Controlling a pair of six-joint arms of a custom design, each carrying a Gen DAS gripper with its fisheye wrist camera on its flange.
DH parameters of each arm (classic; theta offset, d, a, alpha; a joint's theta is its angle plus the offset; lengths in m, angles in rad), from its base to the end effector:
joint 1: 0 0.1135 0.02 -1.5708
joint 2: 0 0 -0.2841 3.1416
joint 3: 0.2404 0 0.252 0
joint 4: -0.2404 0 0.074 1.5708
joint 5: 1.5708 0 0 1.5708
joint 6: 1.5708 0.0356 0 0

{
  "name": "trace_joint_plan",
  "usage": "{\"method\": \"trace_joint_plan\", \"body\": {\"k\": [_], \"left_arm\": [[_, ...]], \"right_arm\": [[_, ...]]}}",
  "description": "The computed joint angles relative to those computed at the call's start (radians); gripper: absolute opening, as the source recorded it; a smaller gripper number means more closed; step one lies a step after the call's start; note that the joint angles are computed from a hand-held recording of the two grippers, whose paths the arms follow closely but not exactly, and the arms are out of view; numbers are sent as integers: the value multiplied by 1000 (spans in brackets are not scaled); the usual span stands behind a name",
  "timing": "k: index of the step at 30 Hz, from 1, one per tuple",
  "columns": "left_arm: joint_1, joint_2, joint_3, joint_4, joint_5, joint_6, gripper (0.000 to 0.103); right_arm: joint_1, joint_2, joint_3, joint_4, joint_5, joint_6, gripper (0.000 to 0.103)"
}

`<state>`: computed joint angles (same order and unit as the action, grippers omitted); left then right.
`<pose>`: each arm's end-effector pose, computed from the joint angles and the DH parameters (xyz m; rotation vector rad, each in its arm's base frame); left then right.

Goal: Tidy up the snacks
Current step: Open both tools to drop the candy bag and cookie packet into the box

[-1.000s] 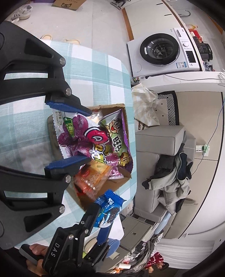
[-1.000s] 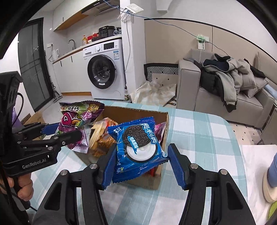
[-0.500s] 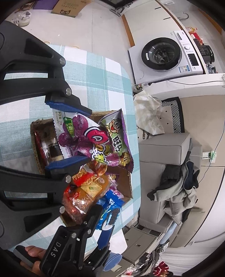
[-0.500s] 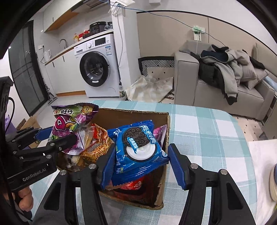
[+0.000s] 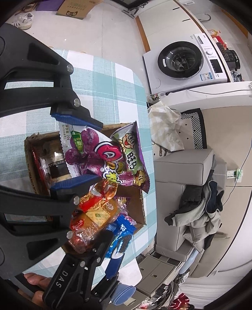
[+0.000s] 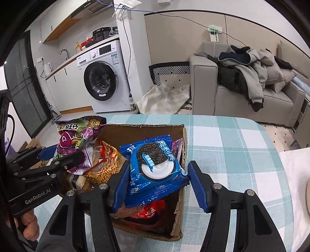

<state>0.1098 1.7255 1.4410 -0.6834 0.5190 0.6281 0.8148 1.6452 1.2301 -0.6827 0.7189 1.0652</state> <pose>0.3747 0.0235 0.2967 0.8011 2.2537 -0.3230 0.2470 0.2278 0.2633 0.4931 2.2523 -0.0620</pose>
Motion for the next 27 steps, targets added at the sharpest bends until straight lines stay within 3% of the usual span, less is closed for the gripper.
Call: {"method": "trace_joint_plan", "body": {"k": [6, 17, 19, 24, 26, 27], "left_arm": [[19, 19, 45, -52, 49, 15, 43], [-25, -12, 17, -35, 40, 42, 44], [-20, -12, 33, -79, 60, 66, 48], [21, -16, 54, -156, 114, 95, 86], [39, -25, 58, -188, 130, 116, 88], [47, -32, 55, -193, 131, 123, 94]], "right_arm": [[38, -24, -1, -3, 48, -18, 80], [98, -81, -33, -71, 69, 70, 86], [108, -92, -45, -79, 65, 84, 87], [134, -122, -79, -97, 79, 129, 93], [145, -130, -84, -106, 82, 148, 95], [152, -133, -86, -106, 83, 150, 95]]}}
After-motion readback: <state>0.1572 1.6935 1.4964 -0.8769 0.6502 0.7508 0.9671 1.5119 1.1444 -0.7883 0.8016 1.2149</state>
